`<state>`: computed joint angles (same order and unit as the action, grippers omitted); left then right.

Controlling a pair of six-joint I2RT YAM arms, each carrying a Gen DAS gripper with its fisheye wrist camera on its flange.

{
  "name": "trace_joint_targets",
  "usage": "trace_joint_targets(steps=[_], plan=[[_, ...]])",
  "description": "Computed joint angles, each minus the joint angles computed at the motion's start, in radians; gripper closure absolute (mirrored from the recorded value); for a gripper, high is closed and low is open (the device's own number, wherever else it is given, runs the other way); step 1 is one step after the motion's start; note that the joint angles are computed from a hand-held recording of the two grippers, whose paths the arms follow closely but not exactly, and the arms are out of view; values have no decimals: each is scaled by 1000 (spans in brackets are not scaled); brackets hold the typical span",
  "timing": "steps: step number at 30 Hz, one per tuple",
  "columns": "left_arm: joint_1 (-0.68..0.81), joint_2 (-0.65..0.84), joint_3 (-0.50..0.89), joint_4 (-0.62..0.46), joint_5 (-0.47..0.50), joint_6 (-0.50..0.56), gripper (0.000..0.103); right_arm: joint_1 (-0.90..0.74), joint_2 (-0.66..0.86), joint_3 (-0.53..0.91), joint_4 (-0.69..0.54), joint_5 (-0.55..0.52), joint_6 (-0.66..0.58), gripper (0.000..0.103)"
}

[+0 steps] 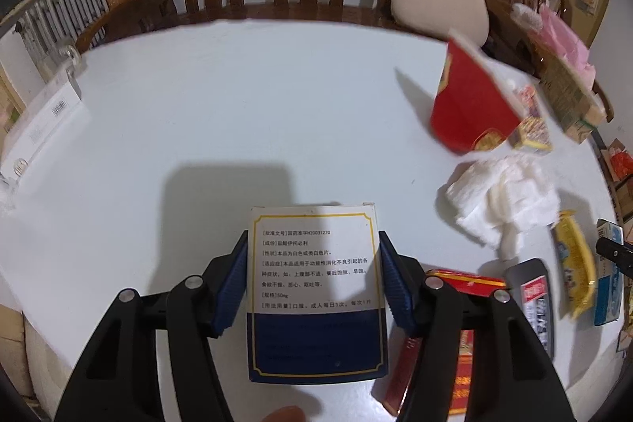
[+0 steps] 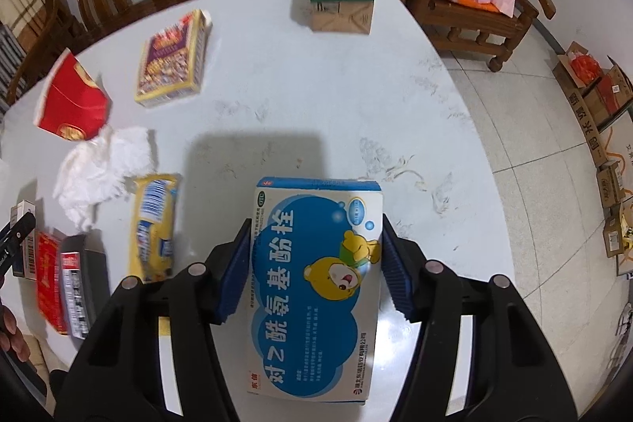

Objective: Collect trash
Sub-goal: 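Grasp the white-and-blue medicine box with the left tool while right holds its box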

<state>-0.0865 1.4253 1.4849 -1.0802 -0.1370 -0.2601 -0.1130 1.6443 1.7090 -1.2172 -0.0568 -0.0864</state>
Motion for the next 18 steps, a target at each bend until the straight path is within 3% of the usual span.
trace_joint_targets(steps=[7, 18], plan=[[0, -53, 123, -87, 1, 0, 44, -15, -65, 95, -67, -49, -12, 45], [-142, -154, 308, -235, -85, -22, 44, -44, -177, 285, -229, -173, -65, 45]])
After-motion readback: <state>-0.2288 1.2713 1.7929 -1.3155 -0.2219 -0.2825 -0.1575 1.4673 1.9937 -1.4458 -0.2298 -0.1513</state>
